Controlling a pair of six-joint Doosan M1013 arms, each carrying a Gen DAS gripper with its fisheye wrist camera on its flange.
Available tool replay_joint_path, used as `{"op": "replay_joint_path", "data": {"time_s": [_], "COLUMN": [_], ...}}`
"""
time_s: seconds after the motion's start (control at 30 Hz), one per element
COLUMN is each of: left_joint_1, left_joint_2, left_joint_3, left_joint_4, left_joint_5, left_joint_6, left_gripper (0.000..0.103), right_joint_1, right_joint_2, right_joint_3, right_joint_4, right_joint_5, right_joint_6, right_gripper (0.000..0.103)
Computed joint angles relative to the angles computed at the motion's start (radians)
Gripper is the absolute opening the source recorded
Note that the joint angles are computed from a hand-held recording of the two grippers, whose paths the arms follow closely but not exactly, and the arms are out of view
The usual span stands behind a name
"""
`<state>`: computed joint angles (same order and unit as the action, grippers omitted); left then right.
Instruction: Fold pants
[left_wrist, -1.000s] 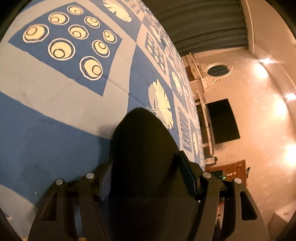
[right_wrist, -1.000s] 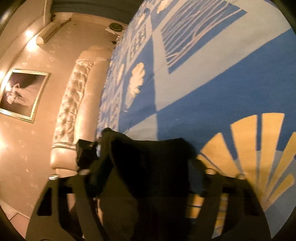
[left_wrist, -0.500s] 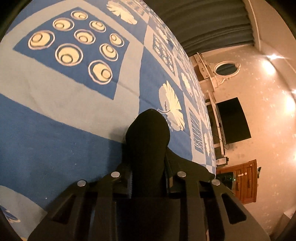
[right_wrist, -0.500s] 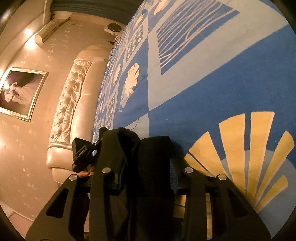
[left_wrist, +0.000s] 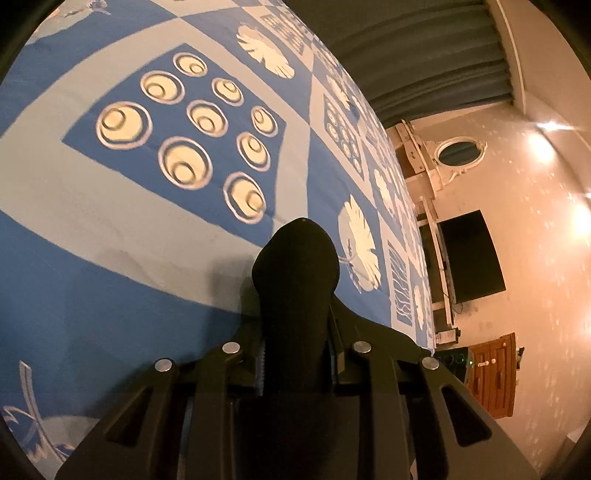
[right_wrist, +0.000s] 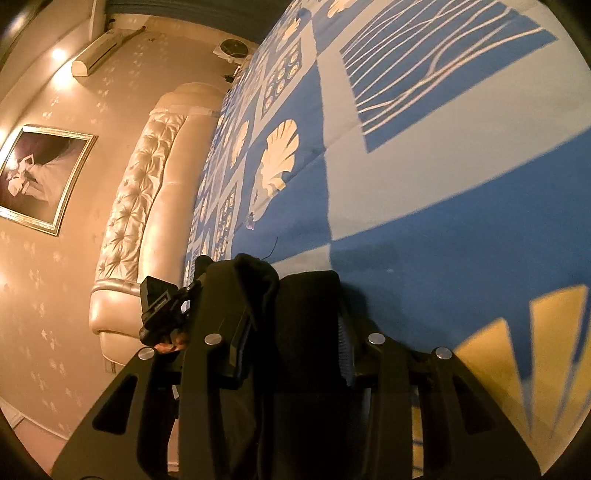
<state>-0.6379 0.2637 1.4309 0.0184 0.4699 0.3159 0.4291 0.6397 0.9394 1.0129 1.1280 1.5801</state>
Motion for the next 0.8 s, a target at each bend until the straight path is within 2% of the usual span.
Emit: {"op": "replay_joint_path", "data": {"time_s": [0.27, 0.5, 0.57, 0.63, 0.73, 0.8], "left_joint_1": [0.009, 0.025, 0.032, 0.031, 0.013, -0.009], "left_joint_2": [-0.01, -0.015, -0.03, -0.048, -0.079, -0.107], "left_joint_3": [0.014, 0.036, 0.073, 0.11, 0.144, 0.172], "left_joint_4": [0.023, -0.054, -0.147, -0.206, -0.122, -0.048], "left_joint_5": [0.002, -0.022, -0.093, -0.161, -0.187, -0.192], "left_joint_6": [-0.036, 0.02, 0.108, 0.156, 0.064, -0.012], "left_gripper": [0.024, 0.026, 0.03, 0.032, 0.04, 0.047], "right_joint_1": [0.012, 0.014, 0.01, 0.006, -0.001, -0.007], "right_joint_2": [0.039, 0.051, 0.044, 0.029, -0.004, -0.031], "right_joint_3": [-0.065, -0.083, -0.066, -0.041, 0.012, 0.056], "right_joint_4": [-0.014, -0.013, 0.012, 0.038, 0.067, 0.078], "right_joint_5": [0.018, 0.023, 0.024, 0.021, 0.021, 0.033], "right_joint_6": [0.022, 0.039, 0.033, 0.028, 0.01, -0.008], "right_gripper": [0.036, 0.036, 0.04, 0.049, 0.063, 0.065]}}
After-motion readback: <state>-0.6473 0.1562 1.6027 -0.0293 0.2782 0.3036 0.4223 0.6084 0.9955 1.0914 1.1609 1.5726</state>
